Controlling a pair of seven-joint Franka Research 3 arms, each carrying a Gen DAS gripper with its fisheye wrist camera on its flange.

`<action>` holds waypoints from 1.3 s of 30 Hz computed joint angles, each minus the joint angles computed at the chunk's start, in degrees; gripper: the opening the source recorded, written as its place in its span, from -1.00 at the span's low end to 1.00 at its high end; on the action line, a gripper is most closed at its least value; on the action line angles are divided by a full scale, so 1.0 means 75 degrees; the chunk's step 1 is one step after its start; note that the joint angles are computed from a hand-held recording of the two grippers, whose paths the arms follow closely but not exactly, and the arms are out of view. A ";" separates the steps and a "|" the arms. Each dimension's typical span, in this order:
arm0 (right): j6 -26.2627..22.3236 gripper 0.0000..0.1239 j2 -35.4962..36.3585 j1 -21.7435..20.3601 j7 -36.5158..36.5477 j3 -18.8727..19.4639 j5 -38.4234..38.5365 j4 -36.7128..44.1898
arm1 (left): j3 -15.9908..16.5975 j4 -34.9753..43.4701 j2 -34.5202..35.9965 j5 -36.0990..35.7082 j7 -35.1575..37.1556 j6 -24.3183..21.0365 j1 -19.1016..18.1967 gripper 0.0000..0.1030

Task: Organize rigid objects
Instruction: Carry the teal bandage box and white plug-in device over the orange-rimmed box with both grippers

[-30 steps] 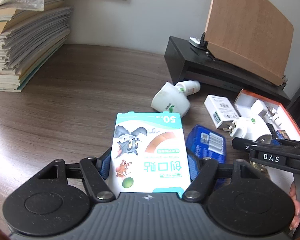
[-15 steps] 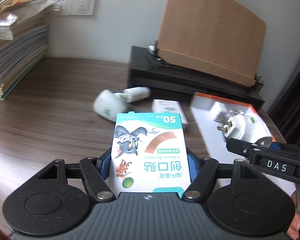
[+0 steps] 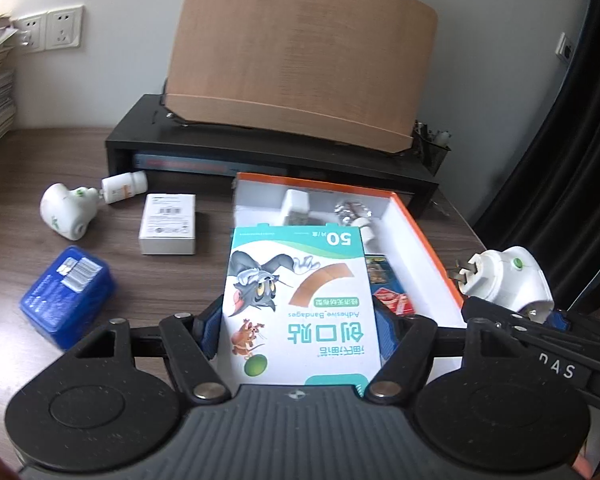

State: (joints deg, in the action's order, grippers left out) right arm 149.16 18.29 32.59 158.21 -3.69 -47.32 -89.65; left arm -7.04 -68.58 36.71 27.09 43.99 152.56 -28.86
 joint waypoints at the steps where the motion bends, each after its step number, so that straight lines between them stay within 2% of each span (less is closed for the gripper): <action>1: 0.0073 0.10 -0.0093 -0.0016 0.0054 -0.0031 -0.0053 -0.0134 | 0.0042 0.0142 0.0081 0.0046 -0.0055 -0.0067 -0.0087 0.39; 6: 0.0522 0.10 -0.0422 -0.0260 0.0077 0.0027 -0.0090 -0.0687 | 0.0233 0.0716 0.0394 0.0312 -0.0299 -0.0489 -0.0464 0.39; 10: 0.0792 0.10 -0.0515 -0.0397 -0.0038 0.0101 0.0002 -0.0899 | 0.0371 0.1228 0.0642 0.0529 -0.0492 -0.1047 -0.0745 0.39; 18: 0.1170 0.10 -0.0647 -0.0544 -0.0318 0.0143 0.0198 -0.1175 | 0.0490 0.1704 0.0811 0.0844 -0.0873 -0.1899 -0.1033 0.39; 33: 0.1407 0.10 -0.0705 -0.0529 -0.0874 0.0141 0.0617 -0.1321 | 0.0440 0.1781 0.0747 0.1014 -0.1364 -0.2469 -0.1159 0.39; 39: 0.1314 0.10 -0.0673 -0.0492 -0.0968 0.0161 0.0708 -0.1271 | 0.0418 0.1467 0.0548 0.1095 -0.1541 -0.2397 -0.1110 0.39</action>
